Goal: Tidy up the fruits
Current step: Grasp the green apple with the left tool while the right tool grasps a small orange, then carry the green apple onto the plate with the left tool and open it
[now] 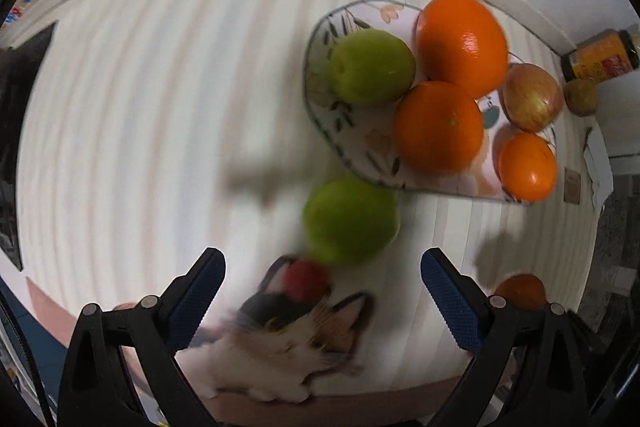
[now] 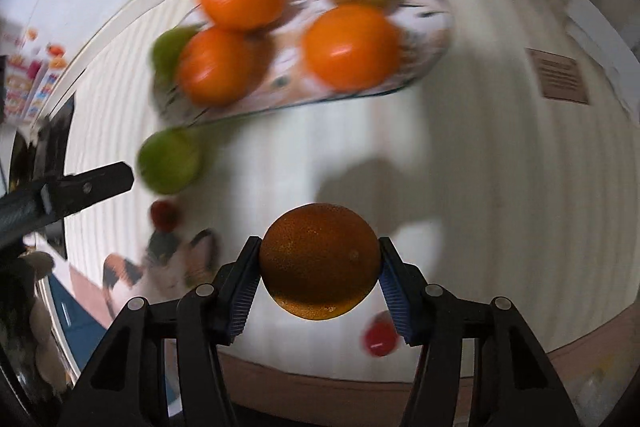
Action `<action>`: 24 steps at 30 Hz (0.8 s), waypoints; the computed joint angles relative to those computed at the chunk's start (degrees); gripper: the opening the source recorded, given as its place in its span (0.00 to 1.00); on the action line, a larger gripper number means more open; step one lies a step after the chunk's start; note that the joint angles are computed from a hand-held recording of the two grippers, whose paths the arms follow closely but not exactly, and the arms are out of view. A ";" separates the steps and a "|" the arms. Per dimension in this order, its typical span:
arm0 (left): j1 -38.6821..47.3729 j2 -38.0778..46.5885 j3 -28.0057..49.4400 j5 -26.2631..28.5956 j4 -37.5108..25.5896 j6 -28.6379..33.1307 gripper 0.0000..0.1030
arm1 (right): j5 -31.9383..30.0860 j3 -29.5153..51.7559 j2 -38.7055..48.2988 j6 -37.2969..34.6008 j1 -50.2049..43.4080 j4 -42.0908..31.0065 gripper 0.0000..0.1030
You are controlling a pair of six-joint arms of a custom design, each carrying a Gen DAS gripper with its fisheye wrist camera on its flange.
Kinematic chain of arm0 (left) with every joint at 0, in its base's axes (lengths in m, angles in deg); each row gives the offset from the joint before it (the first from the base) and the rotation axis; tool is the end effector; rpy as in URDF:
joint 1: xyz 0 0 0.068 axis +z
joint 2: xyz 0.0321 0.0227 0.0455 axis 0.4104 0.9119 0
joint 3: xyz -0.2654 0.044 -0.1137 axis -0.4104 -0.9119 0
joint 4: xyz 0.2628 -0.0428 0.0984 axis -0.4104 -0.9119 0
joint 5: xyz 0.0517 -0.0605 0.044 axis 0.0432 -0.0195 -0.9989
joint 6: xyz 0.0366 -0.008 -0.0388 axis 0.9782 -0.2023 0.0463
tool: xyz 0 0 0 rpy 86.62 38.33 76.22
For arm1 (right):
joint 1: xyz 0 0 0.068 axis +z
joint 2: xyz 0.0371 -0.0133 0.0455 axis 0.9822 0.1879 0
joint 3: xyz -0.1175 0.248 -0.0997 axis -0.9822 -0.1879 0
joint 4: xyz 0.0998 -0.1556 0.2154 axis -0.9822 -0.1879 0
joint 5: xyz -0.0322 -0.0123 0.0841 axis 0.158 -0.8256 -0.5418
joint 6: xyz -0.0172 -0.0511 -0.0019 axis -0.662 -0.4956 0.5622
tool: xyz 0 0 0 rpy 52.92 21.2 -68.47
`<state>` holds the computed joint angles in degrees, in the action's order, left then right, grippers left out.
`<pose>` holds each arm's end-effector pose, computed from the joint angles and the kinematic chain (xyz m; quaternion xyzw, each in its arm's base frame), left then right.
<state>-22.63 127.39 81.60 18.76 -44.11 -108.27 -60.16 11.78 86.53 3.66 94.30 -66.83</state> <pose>0.2316 -0.2529 0.1642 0.0787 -0.9951 0.0531 0.0272 0.1603 0.0511 0.1555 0.0254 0.9929 0.1152 0.0159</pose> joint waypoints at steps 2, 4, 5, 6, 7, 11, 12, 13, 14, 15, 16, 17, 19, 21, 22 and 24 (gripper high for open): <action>1.06 3.82 2.15 1.30 0.14 1.34 0.97 | 0.33 -0.04 1.28 -3.31 -4.38 0.23 0.58; 1.63 6.62 3.61 2.15 0.42 2.56 0.97 | -0.10 -0.07 3.29 -7.65 -9.77 0.75 0.58; 1.62 7.21 3.89 2.31 0.96 2.79 0.97 | -0.25 -0.09 4.14 -8.90 -11.43 1.02 0.58; 1.43 7.17 3.79 2.24 1.86 2.84 0.95 | -0.26 -0.10 4.59 -9.69 -12.40 1.12 0.58; 1.06 7.08 3.84 1.86 2.29 2.76 0.87 | -0.24 -0.03 5.05 -9.92 -12.76 1.36 0.58; -0.54 8.58 5.83 0.48 0.61 2.80 0.59 | -0.49 0.32 6.57 -14.21 -16.71 0.76 0.58; -0.83 8.43 5.69 0.21 0.83 2.73 0.59 | -0.47 0.32 6.89 -14.82 -17.09 0.77 0.58; -1.04 8.12 5.35 0.17 0.96 2.38 0.59 | -0.46 0.27 7.23 -14.89 -16.92 0.98 0.58; -1.54 7.80 5.13 0.05 0.84 1.80 0.59 | -0.53 0.20 7.42 -15.03 -16.71 1.01 0.58; -2.45 7.30 4.87 -0.28 0.58 1.55 0.59 | -0.67 0.04 7.18 -14.87 -16.18 0.82 0.58; -4.16 6.40 4.12 -0.76 0.58 0.56 0.59 | -0.78 -0.11 6.85 -14.61 -15.25 0.54 0.58; -5.73 5.96 4.14 -1.14 0.39 0.16 0.59 | -0.80 -0.15 6.57 -14.80 -14.78 0.27 0.58; -9.31 4.57 3.66 -0.69 0.68 -1.40 0.59 | -1.06 -0.56 5.90 -14.85 -13.02 -0.11 0.58; -12.20 4.69 4.00 0.43 1.22 -2.59 0.59 | -2.26 -1.41 5.60 -14.98 -12.32 -0.36 0.58; -13.31 5.07 4.25 0.78 1.43 -3.18 0.59 | -2.41 -1.83 5.56 -15.10 -12.17 -0.20 0.58; -15.43 6.21 4.77 1.01 1.64 -4.53 0.59 | -2.40 -2.84 5.63 -15.13 -12.34 0.49 0.58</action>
